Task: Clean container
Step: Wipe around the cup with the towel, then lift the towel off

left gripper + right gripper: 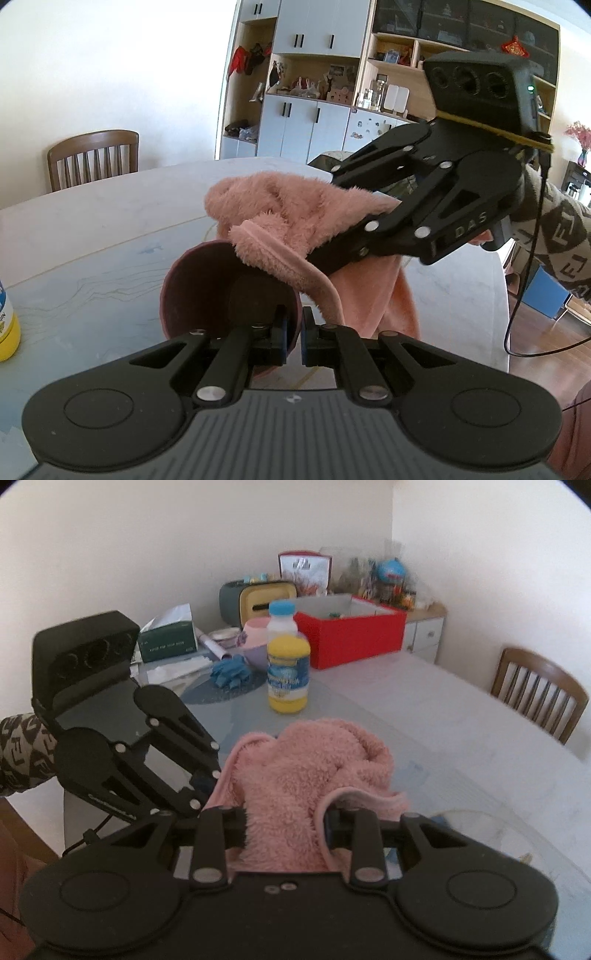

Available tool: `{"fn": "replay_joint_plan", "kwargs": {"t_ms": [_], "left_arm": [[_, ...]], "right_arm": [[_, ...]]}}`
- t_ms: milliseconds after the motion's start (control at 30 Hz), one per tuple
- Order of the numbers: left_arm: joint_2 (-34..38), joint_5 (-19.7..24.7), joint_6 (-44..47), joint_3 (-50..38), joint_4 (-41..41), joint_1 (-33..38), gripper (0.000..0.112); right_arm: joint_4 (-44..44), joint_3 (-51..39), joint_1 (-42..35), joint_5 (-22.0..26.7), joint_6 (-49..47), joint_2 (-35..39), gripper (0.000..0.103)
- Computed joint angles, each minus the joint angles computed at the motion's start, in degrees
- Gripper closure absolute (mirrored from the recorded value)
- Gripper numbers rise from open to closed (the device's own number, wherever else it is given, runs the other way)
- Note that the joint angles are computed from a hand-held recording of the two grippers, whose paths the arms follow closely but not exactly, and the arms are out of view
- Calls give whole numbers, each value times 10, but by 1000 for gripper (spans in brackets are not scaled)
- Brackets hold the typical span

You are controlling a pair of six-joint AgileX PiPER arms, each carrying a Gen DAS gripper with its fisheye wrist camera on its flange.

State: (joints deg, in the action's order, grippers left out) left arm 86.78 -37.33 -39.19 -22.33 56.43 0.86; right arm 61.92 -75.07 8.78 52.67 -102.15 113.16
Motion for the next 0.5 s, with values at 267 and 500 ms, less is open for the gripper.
{"fn": "replay_joint_plan", "kwargs": {"t_ms": [267, 500], "left_arm": [[7, -9, -1, -2, 6, 9, 106], [11, -14, -6, -4, 18, 20, 106]], "right_arm": [[-29, -33, 1, -2, 43, 27, 73], [-45, -39, 2, -25, 62, 41, 73]]}}
